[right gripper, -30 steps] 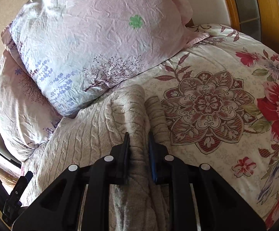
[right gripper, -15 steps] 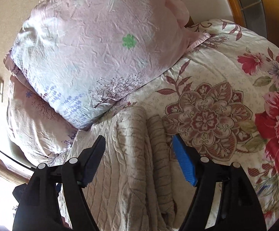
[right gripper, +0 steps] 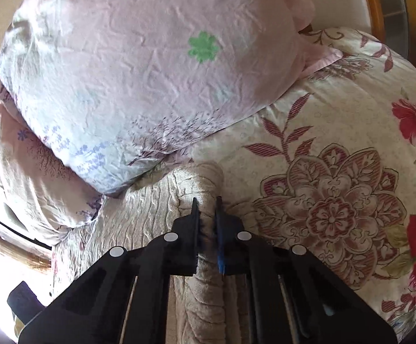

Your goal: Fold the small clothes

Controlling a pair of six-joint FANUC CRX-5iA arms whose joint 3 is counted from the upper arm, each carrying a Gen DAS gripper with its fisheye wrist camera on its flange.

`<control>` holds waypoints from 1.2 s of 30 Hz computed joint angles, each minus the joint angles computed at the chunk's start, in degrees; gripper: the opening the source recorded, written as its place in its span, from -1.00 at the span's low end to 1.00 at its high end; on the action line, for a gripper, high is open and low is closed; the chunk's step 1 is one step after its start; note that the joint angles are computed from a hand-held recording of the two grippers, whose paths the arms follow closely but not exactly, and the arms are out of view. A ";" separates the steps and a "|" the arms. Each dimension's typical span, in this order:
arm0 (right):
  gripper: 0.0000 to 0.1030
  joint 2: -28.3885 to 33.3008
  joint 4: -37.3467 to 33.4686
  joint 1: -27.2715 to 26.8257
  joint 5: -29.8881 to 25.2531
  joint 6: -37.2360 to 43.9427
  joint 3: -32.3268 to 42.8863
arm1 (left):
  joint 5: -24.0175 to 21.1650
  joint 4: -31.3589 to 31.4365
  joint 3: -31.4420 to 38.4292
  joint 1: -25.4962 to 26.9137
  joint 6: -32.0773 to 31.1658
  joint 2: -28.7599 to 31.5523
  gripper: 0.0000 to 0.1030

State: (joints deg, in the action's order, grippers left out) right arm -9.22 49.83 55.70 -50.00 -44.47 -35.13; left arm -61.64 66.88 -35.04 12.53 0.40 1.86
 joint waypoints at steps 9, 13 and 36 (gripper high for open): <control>0.17 -7.01 4.13 8.52 -2.76 -8.94 -6.25 | 1.47 -0.52 -3.97 0.93 -12.08 -7.57 0.96; 0.17 -8.33 5.47 16.74 -8.78 -12.94 -7.49 | 4.89 -4.49 -6.73 1.63 -14.07 -11.86 0.96; -0.34 -2.23 2.53 21.61 -12.21 -10.38 -3.61 | 15.08 -16.67 -5.93 -2.05 2.49 -12.36 0.96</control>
State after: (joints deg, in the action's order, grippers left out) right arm -11.44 52.37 77.31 -62.21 -54.85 -38.74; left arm -46.56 50.21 -40.97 10.48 2.89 -10.50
